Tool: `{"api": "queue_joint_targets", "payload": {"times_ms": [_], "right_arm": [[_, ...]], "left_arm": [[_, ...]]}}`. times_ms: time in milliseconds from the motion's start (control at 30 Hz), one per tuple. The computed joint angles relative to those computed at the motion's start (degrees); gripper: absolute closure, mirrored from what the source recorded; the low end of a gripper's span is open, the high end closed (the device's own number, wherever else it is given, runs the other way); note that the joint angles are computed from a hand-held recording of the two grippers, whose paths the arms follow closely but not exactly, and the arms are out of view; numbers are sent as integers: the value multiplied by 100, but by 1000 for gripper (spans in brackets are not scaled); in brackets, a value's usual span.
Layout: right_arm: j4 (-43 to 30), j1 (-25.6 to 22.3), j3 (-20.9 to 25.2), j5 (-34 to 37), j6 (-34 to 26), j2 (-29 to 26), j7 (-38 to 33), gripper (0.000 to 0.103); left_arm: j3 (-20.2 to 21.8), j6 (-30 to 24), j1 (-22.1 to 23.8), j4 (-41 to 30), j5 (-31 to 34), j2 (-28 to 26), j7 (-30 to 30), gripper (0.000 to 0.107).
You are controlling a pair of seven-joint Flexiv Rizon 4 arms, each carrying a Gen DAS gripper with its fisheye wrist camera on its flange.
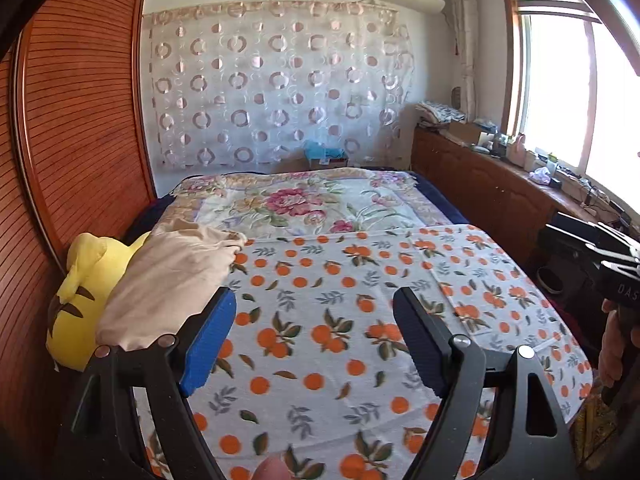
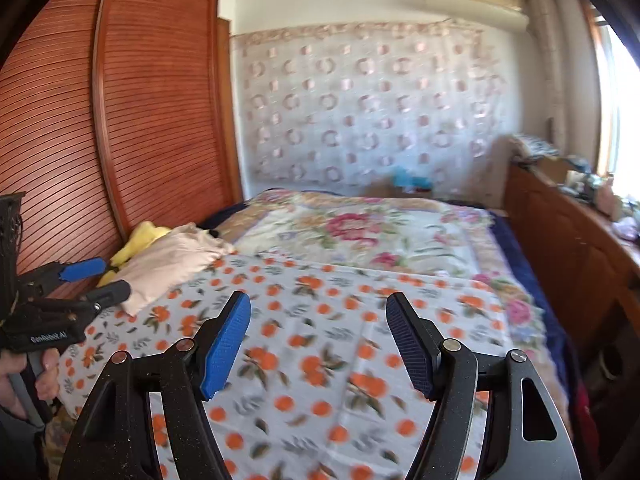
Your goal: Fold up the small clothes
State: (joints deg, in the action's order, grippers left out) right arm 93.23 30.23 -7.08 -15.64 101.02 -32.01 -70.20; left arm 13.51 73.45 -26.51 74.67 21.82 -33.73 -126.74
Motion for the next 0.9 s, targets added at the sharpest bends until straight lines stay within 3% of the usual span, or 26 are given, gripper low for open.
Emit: {"api": "queue_joint_targets", "payload": {"times_ms": [200,367,500,633,900], "right_arm": [[986,1215,-1269,759,463,536,-56,31],[1257,2022,-1942,1353,506,648,-341,31],[1204,1948,-1858,1507,494,628,-419,31],[1286,2211,-2142,1681,527,624,-489,31],[1307,1948,-1879,1730,575,656,-635,31]], "left_arm": [[344,-133,-482,-69,521,114,-589,26],[316,-279,-570,-62,875,253,-943,26],[270,-381,-588,-88,1163,333,-1203,26],[159,-465,-544,-104,1343,396,-1324,26],[-13,-560,-458,-135,1563,444,-1459,26]]}}
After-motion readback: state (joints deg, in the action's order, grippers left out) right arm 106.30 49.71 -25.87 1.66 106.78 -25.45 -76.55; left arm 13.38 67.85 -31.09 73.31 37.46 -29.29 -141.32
